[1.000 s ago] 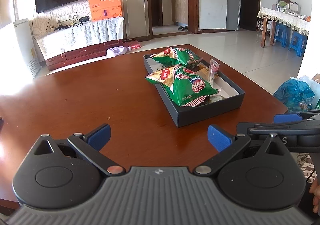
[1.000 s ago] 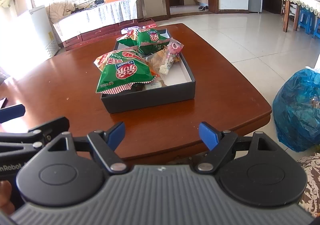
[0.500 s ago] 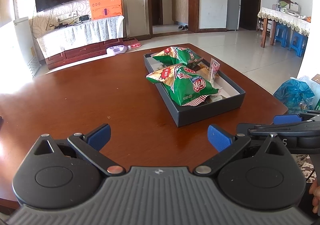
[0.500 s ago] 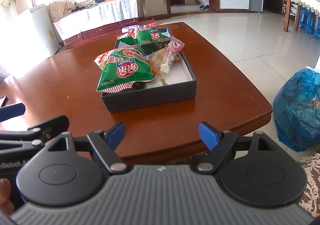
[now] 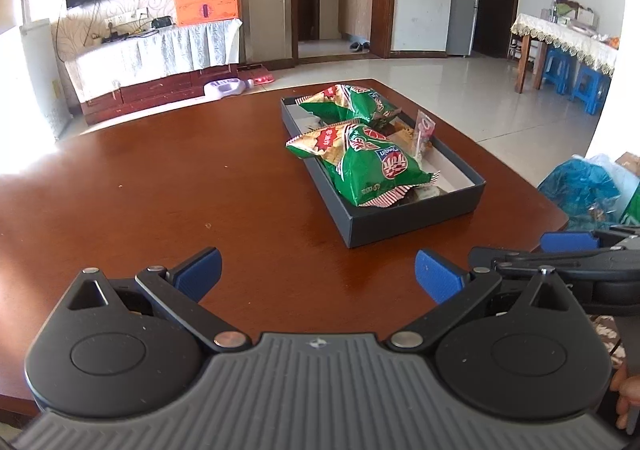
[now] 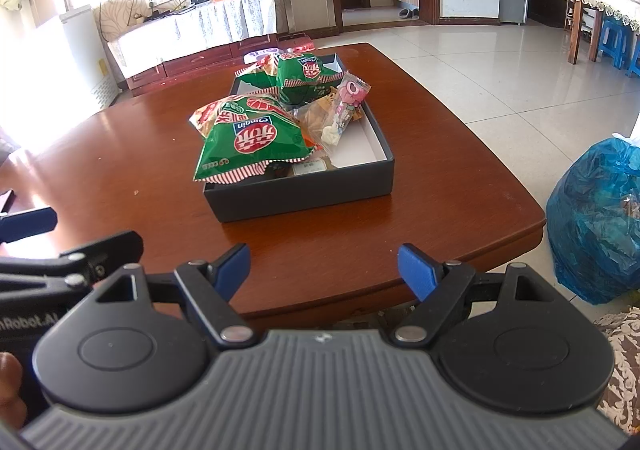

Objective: Organize snacks

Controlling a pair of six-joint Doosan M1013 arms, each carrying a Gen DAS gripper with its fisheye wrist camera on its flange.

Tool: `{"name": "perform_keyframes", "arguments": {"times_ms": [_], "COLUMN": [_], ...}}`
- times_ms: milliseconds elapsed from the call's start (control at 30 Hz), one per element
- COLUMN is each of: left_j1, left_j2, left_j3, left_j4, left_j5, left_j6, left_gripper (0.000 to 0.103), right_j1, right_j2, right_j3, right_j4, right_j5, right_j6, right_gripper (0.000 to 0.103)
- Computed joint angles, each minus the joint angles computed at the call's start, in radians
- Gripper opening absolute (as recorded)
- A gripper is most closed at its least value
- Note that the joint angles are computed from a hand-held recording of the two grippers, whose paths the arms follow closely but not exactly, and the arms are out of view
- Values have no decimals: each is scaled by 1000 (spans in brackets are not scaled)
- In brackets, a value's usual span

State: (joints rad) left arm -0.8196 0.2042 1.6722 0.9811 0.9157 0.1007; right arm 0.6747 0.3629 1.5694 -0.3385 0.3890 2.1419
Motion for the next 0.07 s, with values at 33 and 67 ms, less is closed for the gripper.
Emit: {"name": "perform_keyframes", "arguments": {"times_ms": [33, 67], "left_j1": [0, -2], "left_j2": [0, 2], "left_j3": [0, -1], "left_j4": [2, 9], "left_j5": [1, 4], "left_j6": [0, -2], "left_gripper": [103, 103], "right_j1": [0, 0], "right_j2": [0, 0], "right_j3": [0, 0], "right_j4": [0, 0], "right_j5": [0, 0], "right_j6": [0, 0], "right_gripper": [82, 82]}}
